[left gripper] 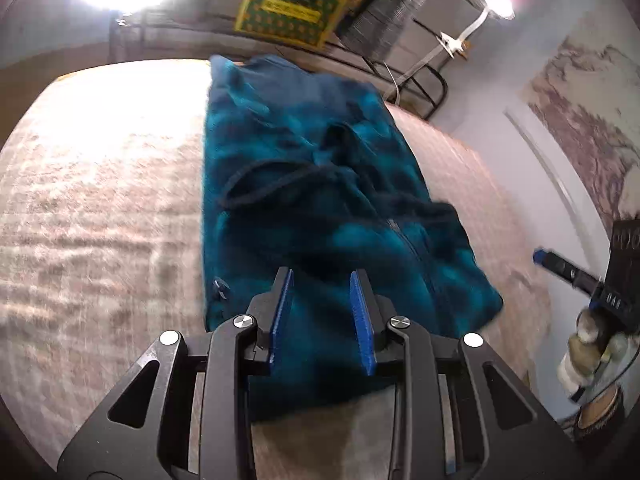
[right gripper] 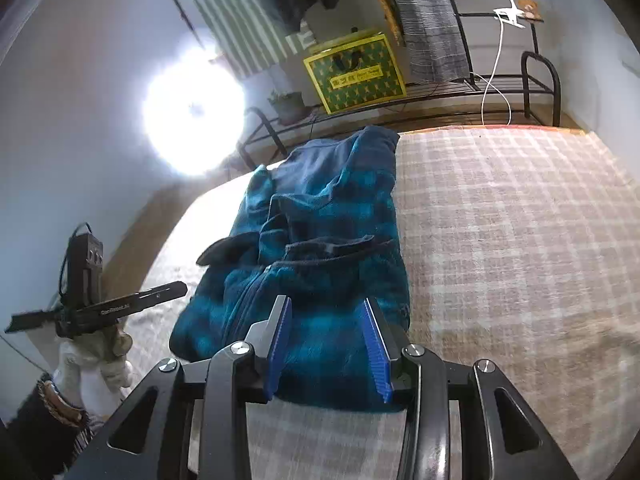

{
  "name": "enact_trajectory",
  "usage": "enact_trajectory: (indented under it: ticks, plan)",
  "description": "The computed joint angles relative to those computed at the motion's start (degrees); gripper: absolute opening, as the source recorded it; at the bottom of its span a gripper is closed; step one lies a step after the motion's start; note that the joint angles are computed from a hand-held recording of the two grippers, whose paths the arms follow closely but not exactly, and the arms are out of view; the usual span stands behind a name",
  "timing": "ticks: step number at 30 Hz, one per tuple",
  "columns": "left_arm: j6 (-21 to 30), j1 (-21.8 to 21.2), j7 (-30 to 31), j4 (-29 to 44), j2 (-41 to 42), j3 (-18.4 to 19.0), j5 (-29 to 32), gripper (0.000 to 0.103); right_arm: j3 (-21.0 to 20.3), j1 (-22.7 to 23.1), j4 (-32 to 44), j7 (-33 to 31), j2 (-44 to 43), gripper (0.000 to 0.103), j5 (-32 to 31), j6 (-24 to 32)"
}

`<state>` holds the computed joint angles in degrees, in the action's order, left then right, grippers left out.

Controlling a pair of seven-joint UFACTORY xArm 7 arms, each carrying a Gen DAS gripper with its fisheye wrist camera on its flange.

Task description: Fold large clothes

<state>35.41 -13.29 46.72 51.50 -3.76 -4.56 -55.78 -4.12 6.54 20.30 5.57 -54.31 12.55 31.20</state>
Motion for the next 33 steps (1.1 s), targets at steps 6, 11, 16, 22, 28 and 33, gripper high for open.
enact_trajectory:
  ticks: [6,11,16,22,28,33]
  plan:
    - [-2.34,-0.35,-2.33,-0.14,-1.01,0.06,9.78,0.028,4.75,2.08,8.28,-2.69,5.35,0.038,-4.6,3.46]
    - [-0.53,1.17,-2.4,6.78,6.63,-0.06,8.39,0.028,0.43,9.92,8.42,-8.04,15.49,0.037,1.83,-5.67]
    - [-4.32,2.18,-5.59,15.97,17.48,-3.08,12.67,0.028,0.42,12.15,9.55,-13.63,28.85,0.036,4.32,-11.95]
    - [-6.15,4.42,-7.69,25.52,28.33,-7.1,18.71,0.028,2.84,10.1,9.15,-17.32,34.84,0.04,2.42,-14.21]
    - [5.12,11.79,-4.5,32.17,29.03,-10.4,13.36,0.03,-5.44,12.71,14.96,-33.18,30.78,0.041,14.85,-2.13]
    - [4.87,10.85,-9.54,45.2,37.01,-6.99,17.43,0.03,-4.21,5.68,21.23,-36.02,34.55,0.04,13.37,-3.83]
